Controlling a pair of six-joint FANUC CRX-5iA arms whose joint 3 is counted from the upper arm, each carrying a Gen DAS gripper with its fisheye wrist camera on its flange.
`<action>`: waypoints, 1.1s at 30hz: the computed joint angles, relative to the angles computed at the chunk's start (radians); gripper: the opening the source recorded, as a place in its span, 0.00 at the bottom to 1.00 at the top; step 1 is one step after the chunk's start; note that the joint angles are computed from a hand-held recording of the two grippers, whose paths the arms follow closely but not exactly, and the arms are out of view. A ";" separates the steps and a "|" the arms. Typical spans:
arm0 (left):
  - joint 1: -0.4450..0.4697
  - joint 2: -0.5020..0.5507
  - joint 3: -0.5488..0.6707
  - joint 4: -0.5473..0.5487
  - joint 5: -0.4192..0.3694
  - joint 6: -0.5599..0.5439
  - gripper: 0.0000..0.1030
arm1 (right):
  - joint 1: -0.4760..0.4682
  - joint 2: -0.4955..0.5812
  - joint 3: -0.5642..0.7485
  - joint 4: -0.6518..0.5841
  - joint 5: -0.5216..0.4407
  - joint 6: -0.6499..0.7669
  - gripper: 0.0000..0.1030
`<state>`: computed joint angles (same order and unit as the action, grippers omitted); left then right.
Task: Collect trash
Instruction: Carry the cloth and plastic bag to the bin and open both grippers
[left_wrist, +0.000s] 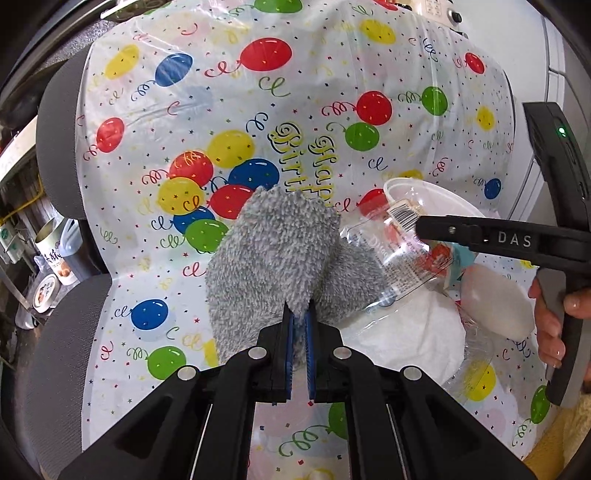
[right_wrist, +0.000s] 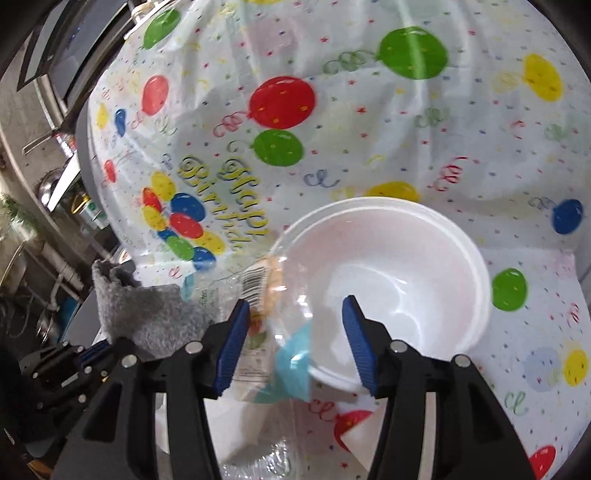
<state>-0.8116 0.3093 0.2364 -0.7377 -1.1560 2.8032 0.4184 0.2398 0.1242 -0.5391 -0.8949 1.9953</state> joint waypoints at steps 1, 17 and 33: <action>0.001 -0.001 0.000 0.001 -0.001 -0.002 0.06 | 0.000 0.007 0.010 -0.006 -0.010 0.009 0.50; -0.101 -0.004 0.122 -0.121 -0.159 -0.007 0.06 | -0.034 -0.292 -0.207 -0.162 0.167 0.304 0.02; -0.244 0.121 0.394 -0.120 0.032 -0.189 0.06 | -0.530 -0.563 -0.311 -0.388 -0.035 0.417 0.02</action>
